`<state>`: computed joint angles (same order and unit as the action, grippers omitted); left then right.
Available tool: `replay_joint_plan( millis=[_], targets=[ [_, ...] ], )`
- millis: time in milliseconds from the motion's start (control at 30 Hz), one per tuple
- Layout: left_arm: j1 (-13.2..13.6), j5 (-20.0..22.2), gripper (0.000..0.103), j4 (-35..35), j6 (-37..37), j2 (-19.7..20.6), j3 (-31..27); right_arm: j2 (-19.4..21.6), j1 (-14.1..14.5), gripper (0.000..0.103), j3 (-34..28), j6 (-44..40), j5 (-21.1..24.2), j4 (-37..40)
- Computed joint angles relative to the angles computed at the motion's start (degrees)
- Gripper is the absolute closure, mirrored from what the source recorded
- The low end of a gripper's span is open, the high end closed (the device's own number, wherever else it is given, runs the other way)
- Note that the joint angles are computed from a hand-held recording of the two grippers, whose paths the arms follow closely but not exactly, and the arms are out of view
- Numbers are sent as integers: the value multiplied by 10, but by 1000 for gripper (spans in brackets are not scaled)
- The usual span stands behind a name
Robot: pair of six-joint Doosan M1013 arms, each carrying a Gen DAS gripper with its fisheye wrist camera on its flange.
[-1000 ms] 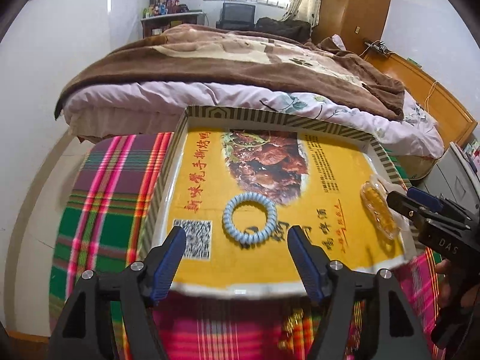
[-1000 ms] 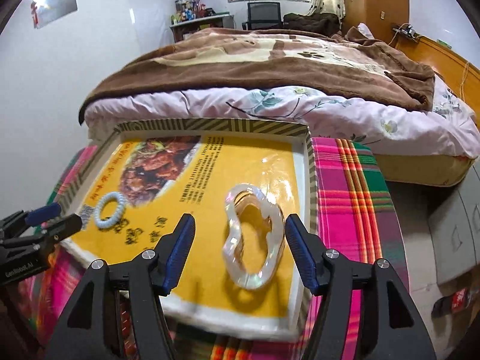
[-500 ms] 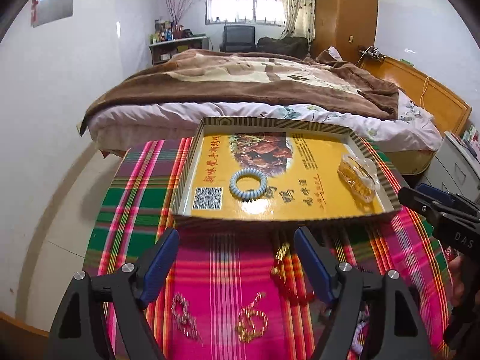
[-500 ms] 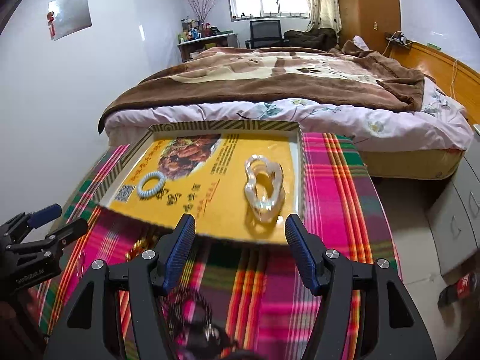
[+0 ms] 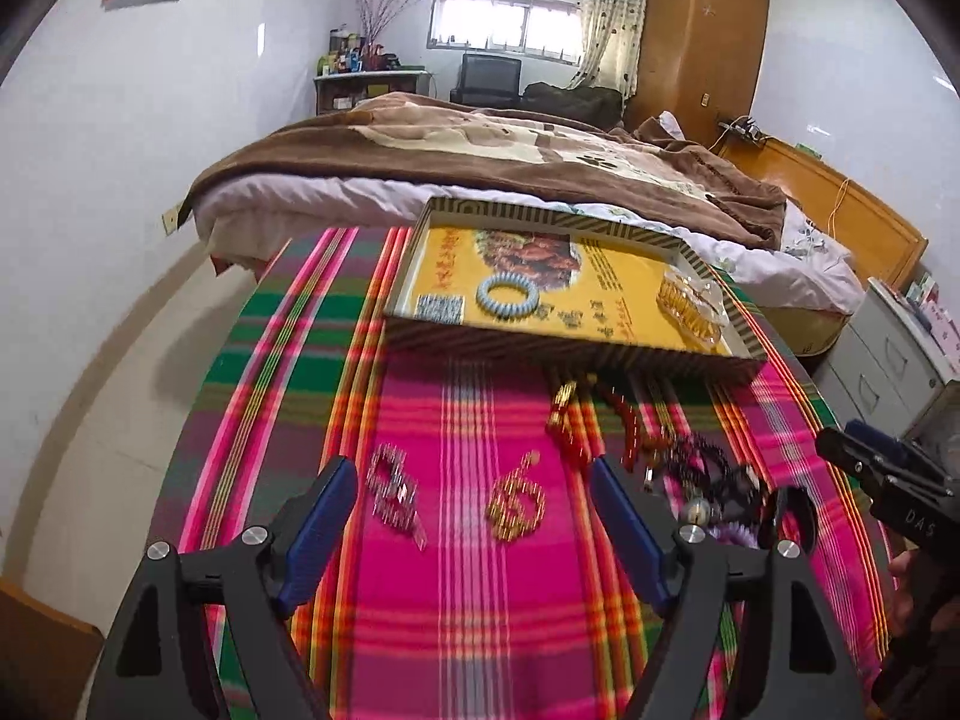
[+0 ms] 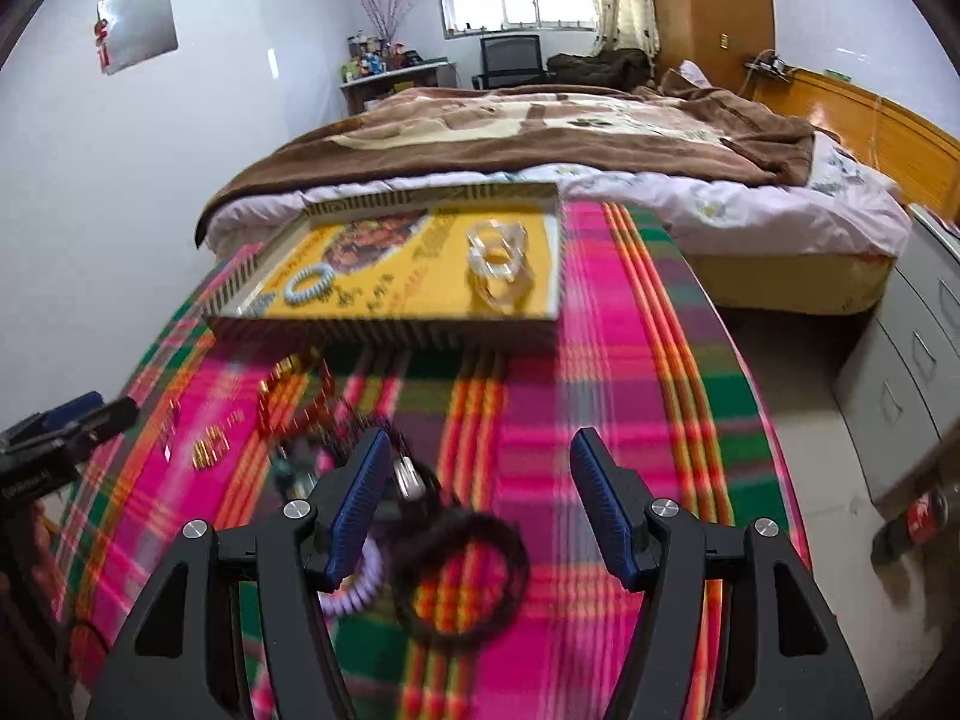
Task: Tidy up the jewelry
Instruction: 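Withdraw both grippers from the tray back toward the jewelry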
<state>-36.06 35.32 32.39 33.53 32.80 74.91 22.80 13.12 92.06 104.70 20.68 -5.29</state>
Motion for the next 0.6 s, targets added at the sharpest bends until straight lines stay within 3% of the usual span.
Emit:
replay_joint_plan(
  millis=[200, 600],
  targets=[
    [3, -21, 24, 7, -28, -20, 45, -8, 2, 40, 30, 91, 24, -110],
    [10, -32, 24, 4, -59, -36, 79, 22, 7, 40, 3, 45, 68, -97]
  ],
)
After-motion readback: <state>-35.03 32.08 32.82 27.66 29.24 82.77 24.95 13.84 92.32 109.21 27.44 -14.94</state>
